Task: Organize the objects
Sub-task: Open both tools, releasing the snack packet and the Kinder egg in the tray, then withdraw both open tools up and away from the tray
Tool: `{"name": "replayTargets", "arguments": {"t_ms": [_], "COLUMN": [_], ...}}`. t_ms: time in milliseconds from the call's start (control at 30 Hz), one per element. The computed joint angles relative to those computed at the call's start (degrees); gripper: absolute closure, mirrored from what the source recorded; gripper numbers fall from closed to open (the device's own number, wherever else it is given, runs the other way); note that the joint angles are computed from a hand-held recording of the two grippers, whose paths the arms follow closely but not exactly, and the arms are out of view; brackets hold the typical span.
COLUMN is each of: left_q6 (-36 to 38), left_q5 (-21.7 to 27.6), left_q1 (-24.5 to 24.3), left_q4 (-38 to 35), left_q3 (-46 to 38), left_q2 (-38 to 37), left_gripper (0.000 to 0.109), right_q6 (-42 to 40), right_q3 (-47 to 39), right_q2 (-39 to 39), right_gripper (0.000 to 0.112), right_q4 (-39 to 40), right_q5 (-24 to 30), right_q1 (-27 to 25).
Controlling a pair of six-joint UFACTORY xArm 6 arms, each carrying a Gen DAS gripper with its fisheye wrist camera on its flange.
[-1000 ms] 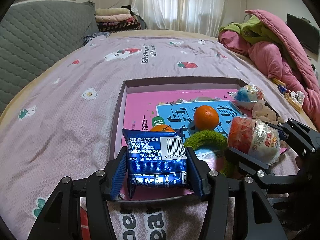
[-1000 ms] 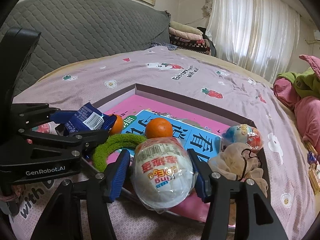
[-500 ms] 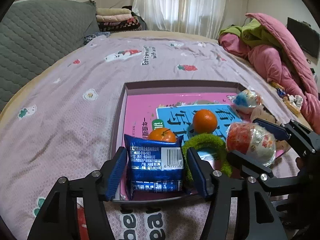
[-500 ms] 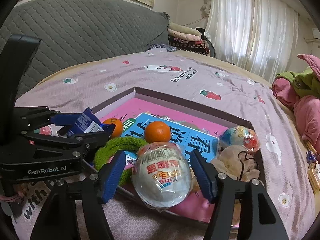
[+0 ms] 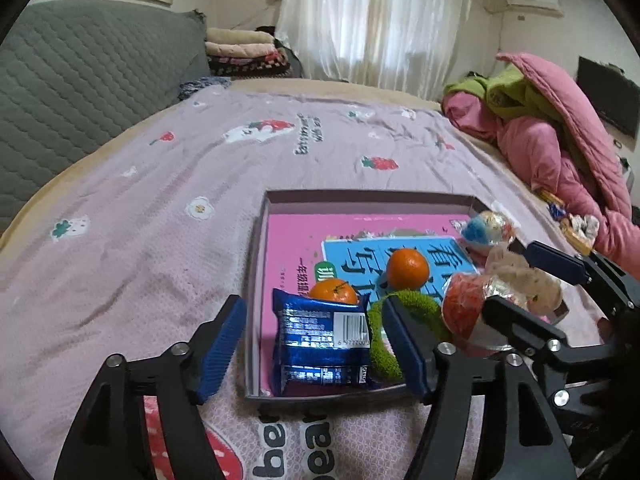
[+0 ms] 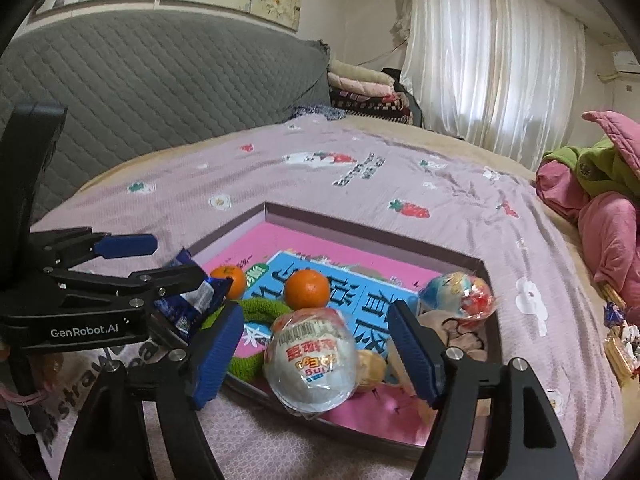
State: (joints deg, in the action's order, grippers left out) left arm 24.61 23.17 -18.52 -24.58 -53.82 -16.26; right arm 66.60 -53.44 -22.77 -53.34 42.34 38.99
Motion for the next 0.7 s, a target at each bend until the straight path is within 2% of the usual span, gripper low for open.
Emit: {"name": "replayTargets", "arguments": {"t_ms": [133,400,567,700], "left_q6": [-1.8,-6.0,-8.53,-9.93], "left_q5": [-0.32,-2.5,-2.95,-1.62], "left_q1": [0.33,-0.54,-0.83,-1.18], "left_q4": [0.66,7.8,10.93,12.69], "left_q3": [1.03,3.97,5.47,6.05], "left_q2": [-2.18,-6.87,-9.71,-11.75], "left_gripper": [0.032,0.031,0.031,0.031], "right_q6": [1.42,5.12,6.45,7.24], "right_q3": [-0.37,-1.5,-2.88,-3.96], "right_q2": [-1.24,-2.99,-3.53,-3.95], "right_gripper": [0.032,0.03,0.025,0.024], "right_q4": [-0.97,-2.88,-3.86,-4.52], "right_q5": [2.77,8.67,13.79,17.98], "right_q1": [1.42,4.5,7.25,9.37]}}
